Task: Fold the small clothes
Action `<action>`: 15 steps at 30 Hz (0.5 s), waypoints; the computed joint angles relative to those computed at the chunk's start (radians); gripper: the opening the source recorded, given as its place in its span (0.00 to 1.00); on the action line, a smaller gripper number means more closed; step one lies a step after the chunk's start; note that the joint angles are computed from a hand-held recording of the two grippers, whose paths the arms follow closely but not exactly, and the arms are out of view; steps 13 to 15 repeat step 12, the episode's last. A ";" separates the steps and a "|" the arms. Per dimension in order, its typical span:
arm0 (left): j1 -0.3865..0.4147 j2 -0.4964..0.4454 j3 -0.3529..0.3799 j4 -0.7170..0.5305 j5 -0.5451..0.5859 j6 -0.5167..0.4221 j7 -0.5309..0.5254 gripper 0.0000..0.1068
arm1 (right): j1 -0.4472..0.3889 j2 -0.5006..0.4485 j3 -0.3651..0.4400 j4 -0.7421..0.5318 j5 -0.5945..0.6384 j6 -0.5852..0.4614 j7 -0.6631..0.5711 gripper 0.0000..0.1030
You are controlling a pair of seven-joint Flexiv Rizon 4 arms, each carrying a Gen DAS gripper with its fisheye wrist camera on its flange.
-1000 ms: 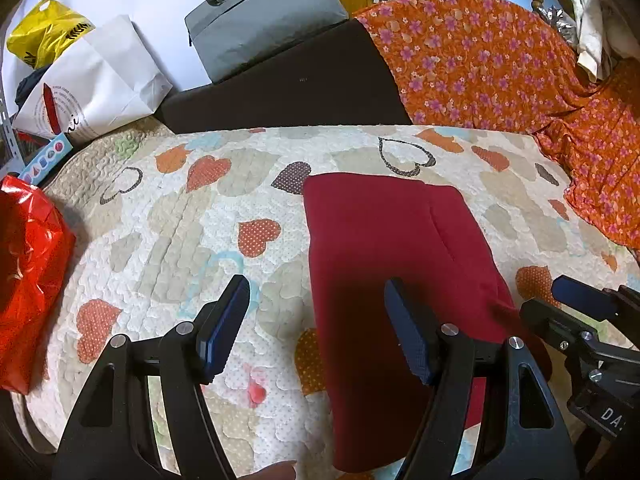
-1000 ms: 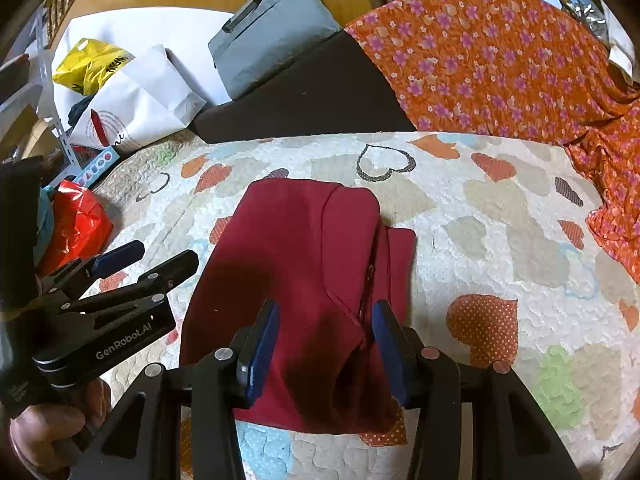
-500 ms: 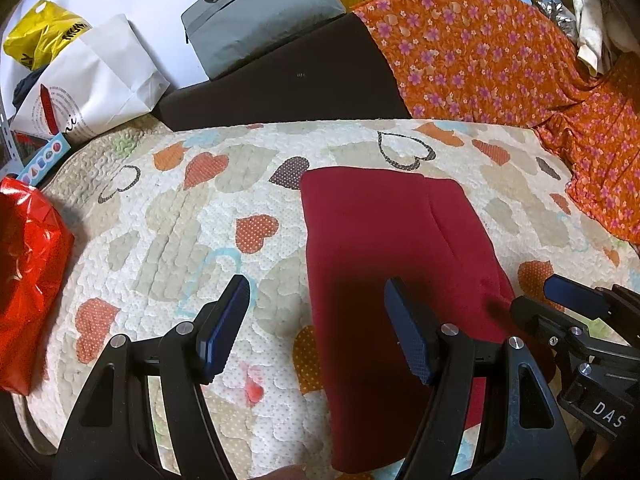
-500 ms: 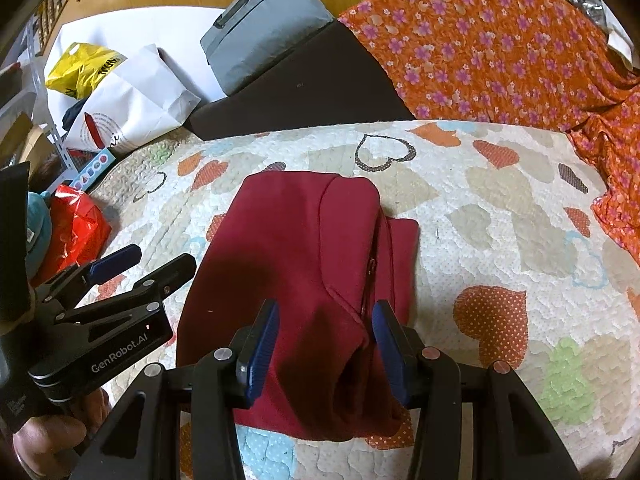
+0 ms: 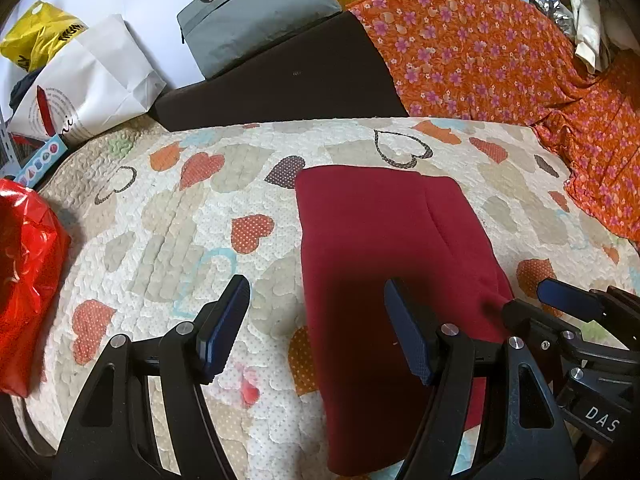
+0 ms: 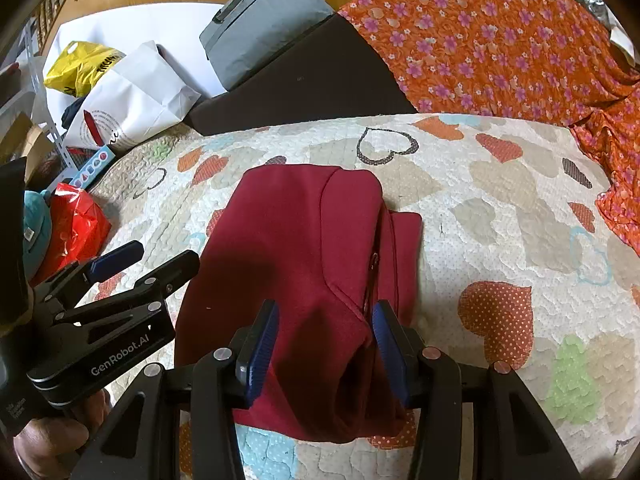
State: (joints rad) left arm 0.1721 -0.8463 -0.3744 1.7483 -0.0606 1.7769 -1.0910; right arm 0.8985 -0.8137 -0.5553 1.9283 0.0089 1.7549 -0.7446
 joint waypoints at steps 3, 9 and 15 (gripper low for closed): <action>0.010 -0.005 -0.013 -0.002 0.006 0.005 0.002 0.65 | 0.001 0.000 0.001 0.000 0.002 -0.001 0.002 0.46; 0.042 -0.014 -0.048 -0.002 0.022 0.017 -0.001 0.65 | 0.004 -0.005 -0.005 -0.001 0.007 0.004 0.004 0.46; 0.062 -0.015 -0.071 -0.007 0.027 -0.009 0.005 0.65 | -0.015 0.001 0.013 -0.003 0.007 0.009 -0.001 0.46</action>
